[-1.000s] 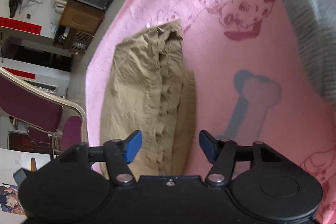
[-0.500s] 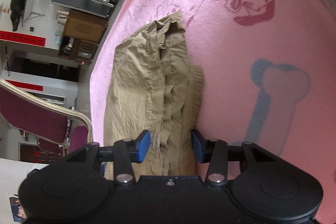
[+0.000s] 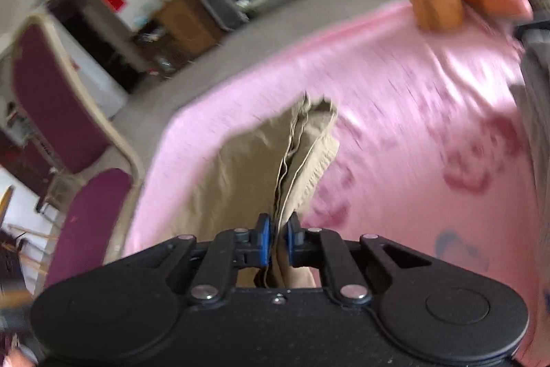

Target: Fold clothes

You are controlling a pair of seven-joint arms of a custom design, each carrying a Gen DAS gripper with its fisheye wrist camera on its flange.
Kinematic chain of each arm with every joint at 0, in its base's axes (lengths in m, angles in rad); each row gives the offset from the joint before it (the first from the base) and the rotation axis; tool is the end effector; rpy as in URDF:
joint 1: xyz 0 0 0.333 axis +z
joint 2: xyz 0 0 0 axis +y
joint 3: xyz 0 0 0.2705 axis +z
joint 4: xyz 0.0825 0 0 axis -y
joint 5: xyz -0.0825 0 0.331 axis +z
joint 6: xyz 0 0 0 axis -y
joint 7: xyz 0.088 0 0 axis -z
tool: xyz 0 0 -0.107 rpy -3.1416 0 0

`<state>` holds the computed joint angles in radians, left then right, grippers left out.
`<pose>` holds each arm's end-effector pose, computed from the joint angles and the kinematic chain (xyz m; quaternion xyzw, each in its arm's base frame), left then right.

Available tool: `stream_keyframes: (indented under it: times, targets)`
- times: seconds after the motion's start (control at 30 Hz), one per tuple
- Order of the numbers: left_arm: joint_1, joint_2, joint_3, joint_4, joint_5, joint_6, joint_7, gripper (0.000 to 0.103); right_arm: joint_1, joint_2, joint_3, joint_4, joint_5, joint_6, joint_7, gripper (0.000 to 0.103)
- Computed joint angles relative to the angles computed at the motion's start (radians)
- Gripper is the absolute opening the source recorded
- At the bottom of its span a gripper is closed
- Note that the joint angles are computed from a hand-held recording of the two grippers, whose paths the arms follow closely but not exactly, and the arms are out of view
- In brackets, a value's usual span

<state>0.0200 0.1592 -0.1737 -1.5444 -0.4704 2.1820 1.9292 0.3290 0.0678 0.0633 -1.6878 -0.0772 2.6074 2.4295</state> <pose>0.5824 -0.0992 0.5762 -0.5518 0.7678 -0.3238 0.0338 0.5354 0.2219 0.6133 -0.4954 0.7637 -0.0951 0.4029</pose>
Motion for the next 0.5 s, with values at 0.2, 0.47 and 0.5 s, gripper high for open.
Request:
stream_keyframes:
  times: [0.2, 0.47, 0.5]
  targets:
    - [-0.018, -0.023, 0.016, -0.095, 0.065, 0.038, -0.072, 0.030, -0.004, 0.028, 0.000, 0.022, 0.070, -0.190, 0.001, 0.010]
    - [-0.022, -0.165, 0.026, -0.263, 0.067, 0.209, -0.078, 0.039, 0.015, -0.016, -0.002, 0.007, -0.042, -0.226, 0.039, 0.031]
    - [-0.029, -0.199, 0.033, -0.305, 0.048, 0.248, -0.058, 0.039, 0.017, -0.047, 0.002, -0.019, -0.080, -0.214, 0.053, 0.039]
